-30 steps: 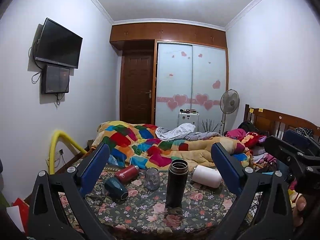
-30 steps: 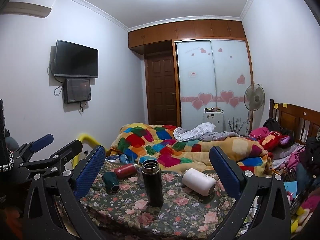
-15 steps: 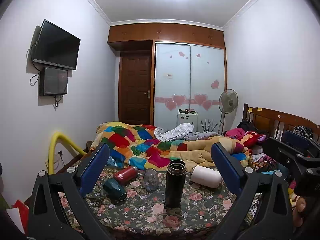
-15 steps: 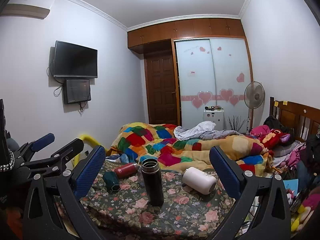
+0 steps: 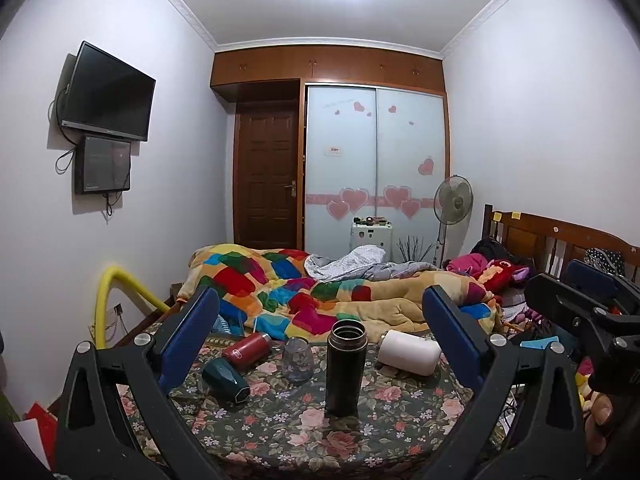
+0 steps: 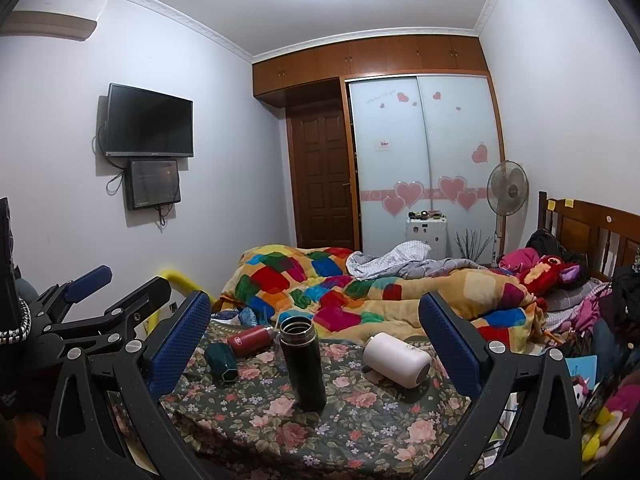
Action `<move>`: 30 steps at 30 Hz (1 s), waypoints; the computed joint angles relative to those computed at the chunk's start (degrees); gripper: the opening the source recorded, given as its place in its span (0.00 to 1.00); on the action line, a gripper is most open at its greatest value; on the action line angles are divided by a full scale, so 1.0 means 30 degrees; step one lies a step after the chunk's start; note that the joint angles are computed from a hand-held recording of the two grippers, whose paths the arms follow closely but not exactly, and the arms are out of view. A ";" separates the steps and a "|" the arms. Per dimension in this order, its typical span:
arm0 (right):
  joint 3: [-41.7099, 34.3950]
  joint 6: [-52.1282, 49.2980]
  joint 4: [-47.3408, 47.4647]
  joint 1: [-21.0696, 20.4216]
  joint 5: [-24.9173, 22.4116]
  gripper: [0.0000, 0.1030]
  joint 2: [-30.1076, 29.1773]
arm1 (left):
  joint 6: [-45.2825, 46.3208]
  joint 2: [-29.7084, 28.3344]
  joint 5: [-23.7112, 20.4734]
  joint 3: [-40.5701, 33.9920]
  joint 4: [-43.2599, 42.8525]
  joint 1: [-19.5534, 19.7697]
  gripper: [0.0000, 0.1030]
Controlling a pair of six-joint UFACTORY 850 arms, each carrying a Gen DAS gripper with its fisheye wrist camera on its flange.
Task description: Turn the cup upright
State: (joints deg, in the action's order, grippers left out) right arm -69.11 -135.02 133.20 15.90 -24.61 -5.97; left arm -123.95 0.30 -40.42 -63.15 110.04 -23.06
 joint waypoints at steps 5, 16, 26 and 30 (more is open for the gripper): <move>0.0138 -0.0200 0.0284 0.0030 0.0031 1.00 0.0068 | -0.0023 0.0009 0.0066 0.0009 0.0076 0.0044 0.99; 0.0198 -0.0192 0.0339 -0.0007 0.0007 1.00 0.0104 | 0.0041 -0.0049 0.0153 -0.0087 0.0154 0.0048 0.99; 0.0122 -0.0031 0.0204 -0.0031 0.0018 1.00 0.0064 | 0.0033 0.0167 0.0695 0.0024 0.0600 0.0192 0.99; 0.0170 -0.0198 0.0369 0.0001 0.0078 1.00 0.0103 | 0.0032 0.0139 0.0661 0.0028 0.0601 0.0180 0.99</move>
